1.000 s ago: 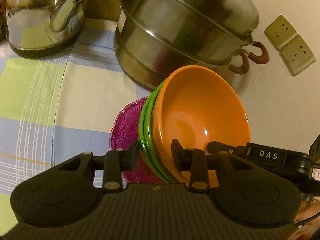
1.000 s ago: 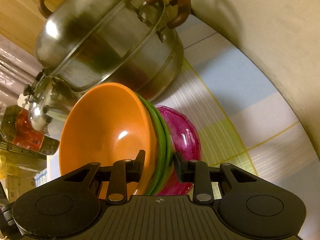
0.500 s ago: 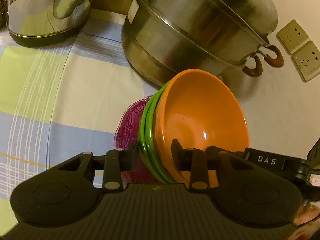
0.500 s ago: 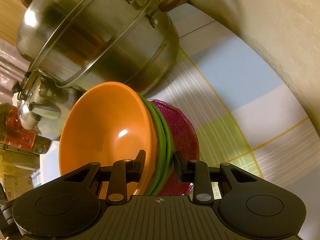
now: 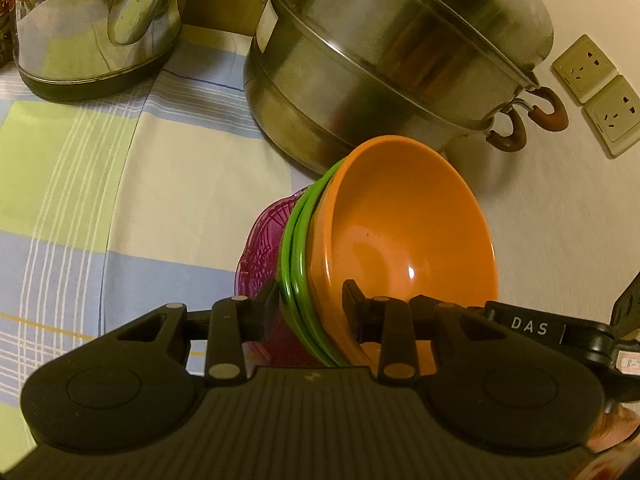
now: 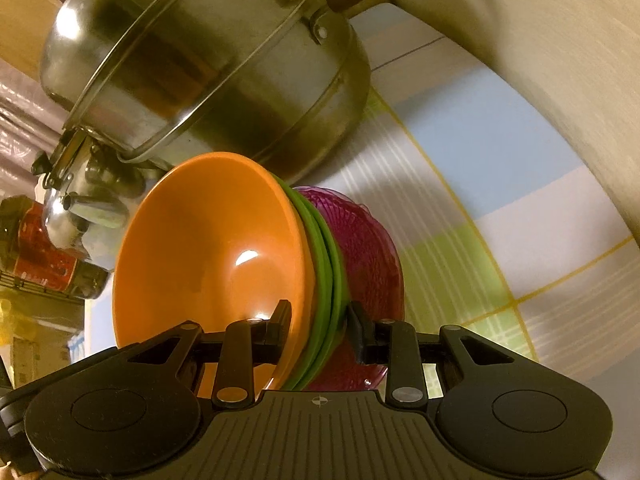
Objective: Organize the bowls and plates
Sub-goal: 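Lower the bowl stack onto the pink glass dishes with both grippers, then open both grippers and pull them back from the stack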
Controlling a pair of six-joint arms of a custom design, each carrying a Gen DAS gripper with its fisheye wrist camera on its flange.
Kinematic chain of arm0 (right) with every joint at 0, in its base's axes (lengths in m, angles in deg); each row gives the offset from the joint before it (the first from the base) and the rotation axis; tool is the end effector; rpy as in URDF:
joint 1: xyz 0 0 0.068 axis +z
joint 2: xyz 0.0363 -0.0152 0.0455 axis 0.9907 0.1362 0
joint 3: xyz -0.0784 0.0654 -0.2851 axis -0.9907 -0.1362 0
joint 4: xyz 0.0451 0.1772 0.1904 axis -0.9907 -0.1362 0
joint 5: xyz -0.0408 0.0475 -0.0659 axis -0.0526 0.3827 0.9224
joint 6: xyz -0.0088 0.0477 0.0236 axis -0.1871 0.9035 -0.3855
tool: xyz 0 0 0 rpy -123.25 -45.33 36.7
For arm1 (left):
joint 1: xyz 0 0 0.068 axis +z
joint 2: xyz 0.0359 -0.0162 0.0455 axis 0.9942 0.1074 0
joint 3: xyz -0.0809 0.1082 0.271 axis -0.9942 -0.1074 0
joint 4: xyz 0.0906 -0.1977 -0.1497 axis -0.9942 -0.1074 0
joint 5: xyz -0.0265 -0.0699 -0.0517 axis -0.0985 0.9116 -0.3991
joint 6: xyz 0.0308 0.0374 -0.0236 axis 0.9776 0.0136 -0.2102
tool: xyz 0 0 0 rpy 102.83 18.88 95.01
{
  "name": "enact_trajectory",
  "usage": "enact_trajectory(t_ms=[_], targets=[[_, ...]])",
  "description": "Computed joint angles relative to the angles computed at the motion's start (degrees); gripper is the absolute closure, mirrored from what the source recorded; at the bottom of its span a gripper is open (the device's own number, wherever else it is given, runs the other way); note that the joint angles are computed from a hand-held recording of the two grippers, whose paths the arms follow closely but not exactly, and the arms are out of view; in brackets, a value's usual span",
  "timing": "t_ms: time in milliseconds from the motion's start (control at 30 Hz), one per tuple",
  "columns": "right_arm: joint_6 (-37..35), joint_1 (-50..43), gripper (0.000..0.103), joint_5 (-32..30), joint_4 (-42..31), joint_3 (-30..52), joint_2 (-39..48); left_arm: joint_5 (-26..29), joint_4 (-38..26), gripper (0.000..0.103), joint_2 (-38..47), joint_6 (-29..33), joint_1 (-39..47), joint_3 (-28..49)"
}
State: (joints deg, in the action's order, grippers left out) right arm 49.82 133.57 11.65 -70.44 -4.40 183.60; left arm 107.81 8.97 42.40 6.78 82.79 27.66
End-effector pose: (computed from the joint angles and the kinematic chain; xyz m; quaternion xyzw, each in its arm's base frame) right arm 0.2042 0.2407 0.0916 0.3338 0.8873 0.2299 0.2202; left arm 0.3097 -0.0238 0.0952 0.1454 0.9417 -0.2498 0.1723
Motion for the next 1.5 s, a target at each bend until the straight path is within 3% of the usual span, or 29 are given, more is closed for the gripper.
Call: enact_trajectory(t_ms=[433,567,700,800,1100,1500], targets=[[0.0,-0.2,0.072,-0.1,0.1,-0.2,0.0,1.0,0.2,0.073,0.1,-0.9,0.5,-0.1],[-0.1,-0.1,0.07,0.0,-0.1,-0.3,-0.5,1.1,1.2,0.058,-0.5,-1.8,0.6,-0.8],[-1.3,1.4,0.053,3.4,-2.4,0.2,-2.7,1.6,1.7,0.044,-1.6,-2.4,1.0,-1.4],[-1.9,2.3,0.049,5.4,-5.8,1.2,-4.5,1.1,2.0,0.044,-2.8,-2.5,1.1,-2.1],[-1.4,5.4,0.048,9.1,-13.9,3.8,-7.3,-0.5,5.2,0.036,-9.3,-0.7,1.5,-7.2],[6.0,13.1,0.048,16.0,-22.9,3.9,-12.7,0.6,6.4,0.03,-21.1,3.0,6.7,-14.4]])
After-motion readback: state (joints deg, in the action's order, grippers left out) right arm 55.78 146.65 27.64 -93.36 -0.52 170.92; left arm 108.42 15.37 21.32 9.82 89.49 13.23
